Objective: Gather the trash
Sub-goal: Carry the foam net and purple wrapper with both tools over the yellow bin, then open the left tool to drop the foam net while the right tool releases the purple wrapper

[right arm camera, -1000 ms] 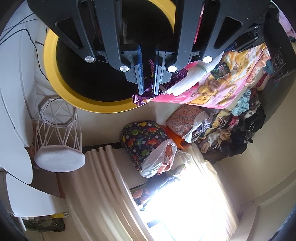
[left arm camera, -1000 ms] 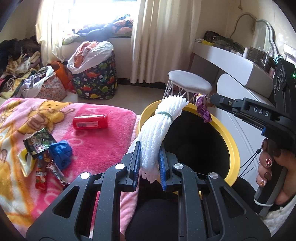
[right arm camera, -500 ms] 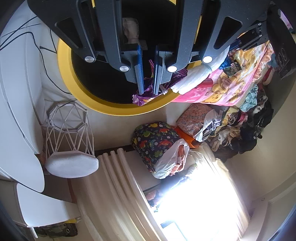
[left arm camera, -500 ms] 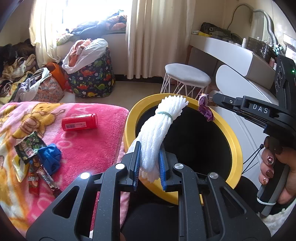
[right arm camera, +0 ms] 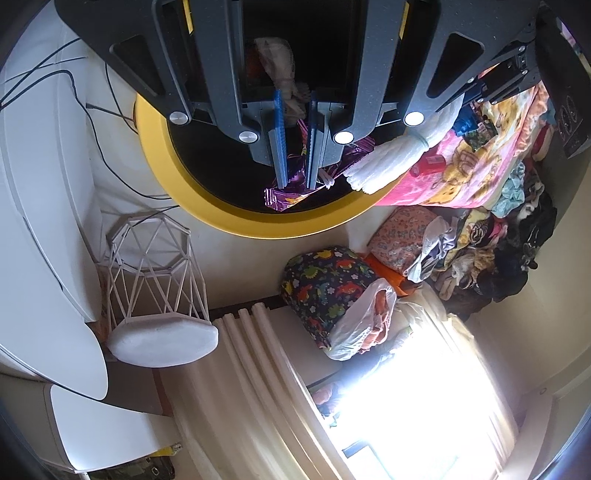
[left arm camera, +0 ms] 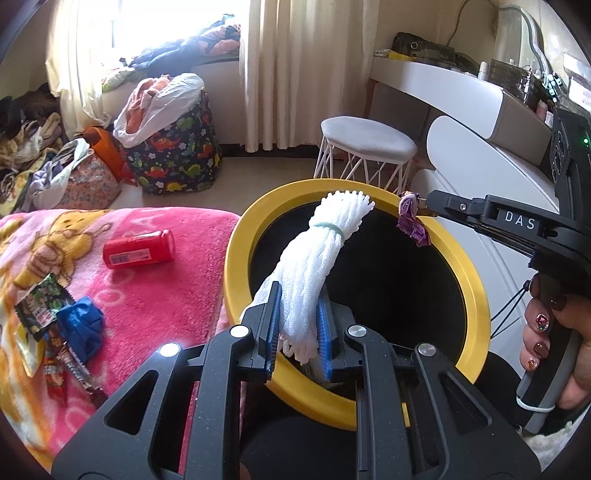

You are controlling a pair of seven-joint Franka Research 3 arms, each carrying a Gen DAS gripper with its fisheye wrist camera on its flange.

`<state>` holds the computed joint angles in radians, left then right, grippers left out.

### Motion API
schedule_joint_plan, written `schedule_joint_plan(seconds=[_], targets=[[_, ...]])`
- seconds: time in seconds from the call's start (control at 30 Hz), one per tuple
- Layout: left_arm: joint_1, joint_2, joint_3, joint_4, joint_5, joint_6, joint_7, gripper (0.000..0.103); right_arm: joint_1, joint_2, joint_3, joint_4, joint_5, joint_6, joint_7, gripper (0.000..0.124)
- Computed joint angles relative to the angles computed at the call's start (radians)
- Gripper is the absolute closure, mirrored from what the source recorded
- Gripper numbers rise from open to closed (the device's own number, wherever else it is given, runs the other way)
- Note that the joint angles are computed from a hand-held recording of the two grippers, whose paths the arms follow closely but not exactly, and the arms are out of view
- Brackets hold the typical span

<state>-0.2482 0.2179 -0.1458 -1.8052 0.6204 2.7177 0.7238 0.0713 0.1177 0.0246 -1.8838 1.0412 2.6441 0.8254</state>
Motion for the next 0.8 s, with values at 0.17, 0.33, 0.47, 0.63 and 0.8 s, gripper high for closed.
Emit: schedule_joint_plan(seconds=[0.17, 0.33, 0.47, 0.63, 0.8], targets=[[-0.001, 0.015, 0.000, 0.015, -0.007, -0.005, 0.009, 0.090, -0.001, 0.009, -0.002, 0.001, -0.030, -0.003, 0.029, 0.114], [0.000, 0.012, 0.001, 0.010, -0.014, 0.006, 0.006, 0.084, -0.004, 0.009, 0.003, 0.004, -0.010, 0.002, 0.010, 0.106], [-0.003, -0.012, 0.014, -0.018, 0.017, 0.024, -0.045, 0.057, -0.001, 0.011, 0.004, 0.001, -0.019, 0.007, 0.022, 0.086], [0.009, -0.059, 0.026, -0.072, 0.077, 0.066, -0.149, 0.012, 0.006, 0.003, 0.008, -0.006, -0.018, 0.018, 0.013, 0.070], [0.031, -0.108, 0.026, -0.114, 0.143, 0.058, -0.248, 0.011, 0.018, -0.006, 0.013, -0.013, -0.018, 0.026, -0.004, 0.061]])
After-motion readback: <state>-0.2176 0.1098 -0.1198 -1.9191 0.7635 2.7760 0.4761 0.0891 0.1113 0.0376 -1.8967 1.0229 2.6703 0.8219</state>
